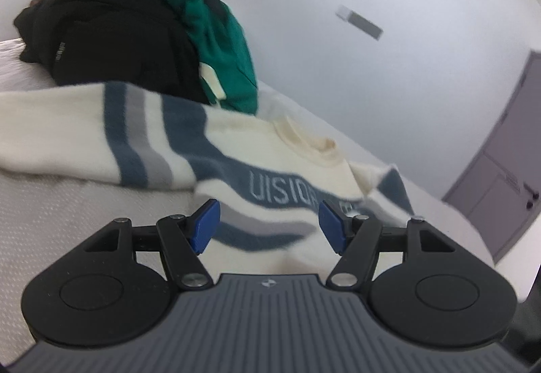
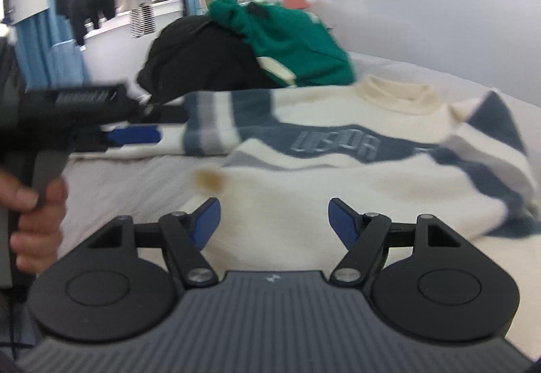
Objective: Fold large clothes
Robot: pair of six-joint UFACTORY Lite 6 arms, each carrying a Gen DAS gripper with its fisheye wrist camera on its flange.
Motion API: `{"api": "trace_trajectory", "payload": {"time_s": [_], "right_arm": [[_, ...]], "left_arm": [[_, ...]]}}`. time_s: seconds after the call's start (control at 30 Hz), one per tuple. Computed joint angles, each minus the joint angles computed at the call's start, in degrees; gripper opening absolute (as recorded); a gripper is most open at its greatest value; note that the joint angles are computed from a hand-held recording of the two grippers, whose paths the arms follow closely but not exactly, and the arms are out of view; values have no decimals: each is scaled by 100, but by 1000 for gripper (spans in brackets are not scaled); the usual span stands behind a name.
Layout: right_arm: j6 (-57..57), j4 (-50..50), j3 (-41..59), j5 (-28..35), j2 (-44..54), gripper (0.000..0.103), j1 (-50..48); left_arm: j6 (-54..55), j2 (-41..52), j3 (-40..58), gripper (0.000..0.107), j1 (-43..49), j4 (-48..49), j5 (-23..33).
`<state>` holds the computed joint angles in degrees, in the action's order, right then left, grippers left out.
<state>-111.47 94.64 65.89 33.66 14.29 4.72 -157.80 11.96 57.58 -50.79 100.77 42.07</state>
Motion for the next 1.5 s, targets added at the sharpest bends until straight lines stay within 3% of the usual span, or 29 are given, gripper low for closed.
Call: {"api": "trace_trajectory", "payload": {"time_s": [0.27, 0.43, 0.57, 0.67, 0.77, 0.93, 1.13, 1.27, 1.43, 1.5], "right_arm": [[1266, -443, 1088, -347, 966, 72, -429], [1558, -450, 1938, -542, 1792, 71, -479], [2275, -892, 2789, -692, 2621, 56, -395], [2536, -1241, 3243, -893, 3112, 55, -266], [1949, -772, 3264, -1005, 3263, 55, -194], [1997, -758, 3156, -963, 3150, 53, -247], [2054, -697, 3047, -909, 3054, 53, -316], [1877, -518, 2926, -932, 2983, 53, -310], [1682, -370, 2850, -928, 2950, 53, -320], [1649, -347, 2842, -960, 2943, 53, -303]], "left_arm": [[893, 1155, 1147, 64, -111, -497, -424], [1314, 1655, 1612, 49, 22, -900, -719], [2148, 2063, 2046, 46, 158, -1635, -930], [2798, 2390, 2381, 46, 256, -2247, -1032], [2717, 2452, 2424, 46, 282, -2293, -1066], [1845, 2085, 1992, 47, 248, -1789, -986], [494, 796, 726, 56, 198, -1296, -265], [862, 19, 249, 61, 400, -1709, 248], [451, -1110, -644, 66, 1245, -1599, 96], [-57, -1565, -1130, 66, 1733, -1468, -231]]}}
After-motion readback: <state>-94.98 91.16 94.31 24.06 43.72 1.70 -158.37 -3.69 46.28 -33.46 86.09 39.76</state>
